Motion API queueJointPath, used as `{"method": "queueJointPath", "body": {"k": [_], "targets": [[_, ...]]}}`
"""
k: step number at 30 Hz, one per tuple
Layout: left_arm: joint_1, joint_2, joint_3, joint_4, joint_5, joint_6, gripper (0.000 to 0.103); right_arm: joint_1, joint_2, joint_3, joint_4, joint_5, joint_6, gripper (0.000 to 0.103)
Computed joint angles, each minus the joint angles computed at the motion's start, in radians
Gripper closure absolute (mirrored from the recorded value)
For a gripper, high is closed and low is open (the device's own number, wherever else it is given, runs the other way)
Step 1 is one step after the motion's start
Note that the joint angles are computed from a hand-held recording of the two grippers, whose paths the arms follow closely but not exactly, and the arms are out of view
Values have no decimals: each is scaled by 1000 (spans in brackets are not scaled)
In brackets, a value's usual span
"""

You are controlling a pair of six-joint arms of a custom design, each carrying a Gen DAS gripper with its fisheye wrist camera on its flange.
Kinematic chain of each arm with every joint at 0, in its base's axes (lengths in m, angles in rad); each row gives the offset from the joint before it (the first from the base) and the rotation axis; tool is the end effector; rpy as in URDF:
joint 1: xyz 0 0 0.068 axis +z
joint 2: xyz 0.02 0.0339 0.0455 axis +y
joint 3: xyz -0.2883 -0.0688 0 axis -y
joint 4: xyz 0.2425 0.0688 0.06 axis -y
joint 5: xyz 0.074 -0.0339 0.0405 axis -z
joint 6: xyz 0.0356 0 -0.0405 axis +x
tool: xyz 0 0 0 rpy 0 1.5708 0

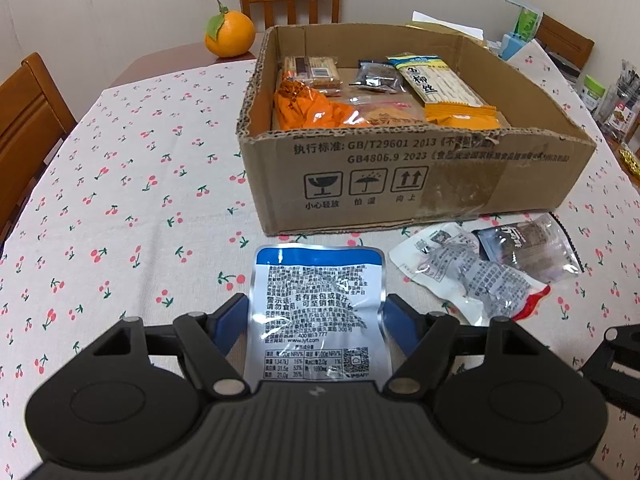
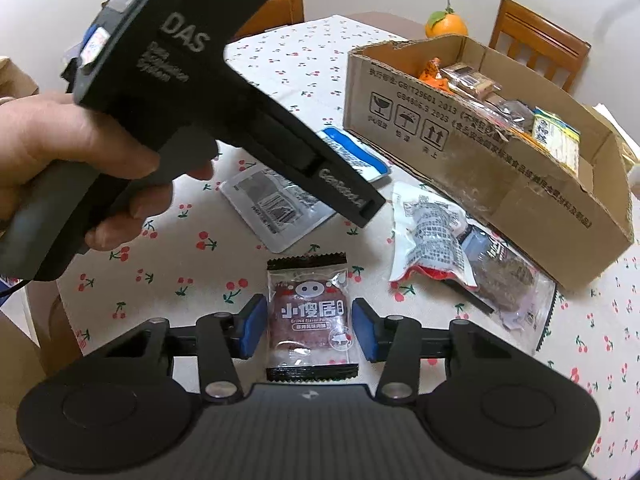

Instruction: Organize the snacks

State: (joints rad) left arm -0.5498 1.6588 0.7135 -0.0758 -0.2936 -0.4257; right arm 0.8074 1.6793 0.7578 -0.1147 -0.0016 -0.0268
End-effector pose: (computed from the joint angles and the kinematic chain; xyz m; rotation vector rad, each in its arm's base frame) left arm 0.2547 -0.1440 0.1471 0.0515 2.5251 -0.0039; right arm 0.2084 0.2179 0.1489 -1.0677 2.4081 0.2764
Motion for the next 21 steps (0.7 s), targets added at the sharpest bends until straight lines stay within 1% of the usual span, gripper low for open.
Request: {"method": "queueJointPath", "body": {"k": [2, 4, 14, 16, 18, 19, 21], "targets": [[-2, 3, 3, -7, -5, -11, 22, -2, 0, 2, -6, -2, 1, 51], [-7, 6, 2, -4, -13, -21, 21, -2, 0, 1, -2, 0, 4, 51], [-14, -1, 2, -17, -6, -21, 21, 5, -3, -5, 3, 15, 17, 52], [-12, -3, 2, -17, -1, -20, 23, 6, -10, -6, -4, 19, 21, 52], [-13, -8, 3, -20, 4, -14, 28, 3, -21, -8, -8, 21, 27, 52], [-13, -11, 2, -19, 7, -9, 32, -2, -27, -6, -16, 16, 31, 52], [-13, -12, 7, -29, 8, -4, 33, -8, -39, -6, -23, 16, 38, 52]]}}
